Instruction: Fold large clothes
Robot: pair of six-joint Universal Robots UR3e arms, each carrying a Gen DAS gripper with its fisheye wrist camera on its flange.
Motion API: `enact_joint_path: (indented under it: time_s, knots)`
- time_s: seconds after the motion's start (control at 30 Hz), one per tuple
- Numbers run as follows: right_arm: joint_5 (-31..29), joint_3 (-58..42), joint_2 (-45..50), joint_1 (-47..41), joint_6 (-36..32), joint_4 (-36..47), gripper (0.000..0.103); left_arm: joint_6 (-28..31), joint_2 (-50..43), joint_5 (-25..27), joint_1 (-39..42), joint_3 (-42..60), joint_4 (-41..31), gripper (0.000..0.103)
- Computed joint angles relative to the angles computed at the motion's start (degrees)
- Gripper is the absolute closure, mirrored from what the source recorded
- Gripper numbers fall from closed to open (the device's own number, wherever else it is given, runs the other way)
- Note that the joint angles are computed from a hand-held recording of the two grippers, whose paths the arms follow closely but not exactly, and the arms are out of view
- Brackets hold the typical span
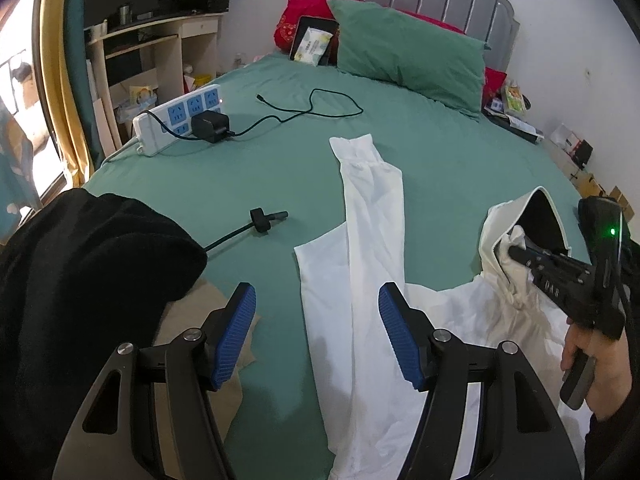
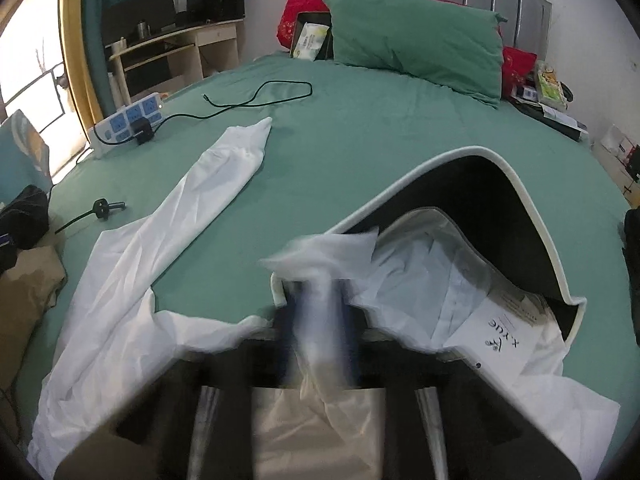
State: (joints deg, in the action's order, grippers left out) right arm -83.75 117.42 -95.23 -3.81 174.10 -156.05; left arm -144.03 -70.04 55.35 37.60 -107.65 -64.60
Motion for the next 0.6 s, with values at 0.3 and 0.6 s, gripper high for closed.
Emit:
enact_joint_path:
  time_s: [0.3,0.6]
  knots:
    - [0.85,2.09,-13.18,5.56,-0.15,2.59,0.101,2.43,0.86,-1.87,2.40,1.34,-3.80,0.036]
    - [-0.31,4.07,-6.72,19.77,2.11,5.23,0.101,5.49,2.94,-3.02,4.82,1.49,-7.59,0.036]
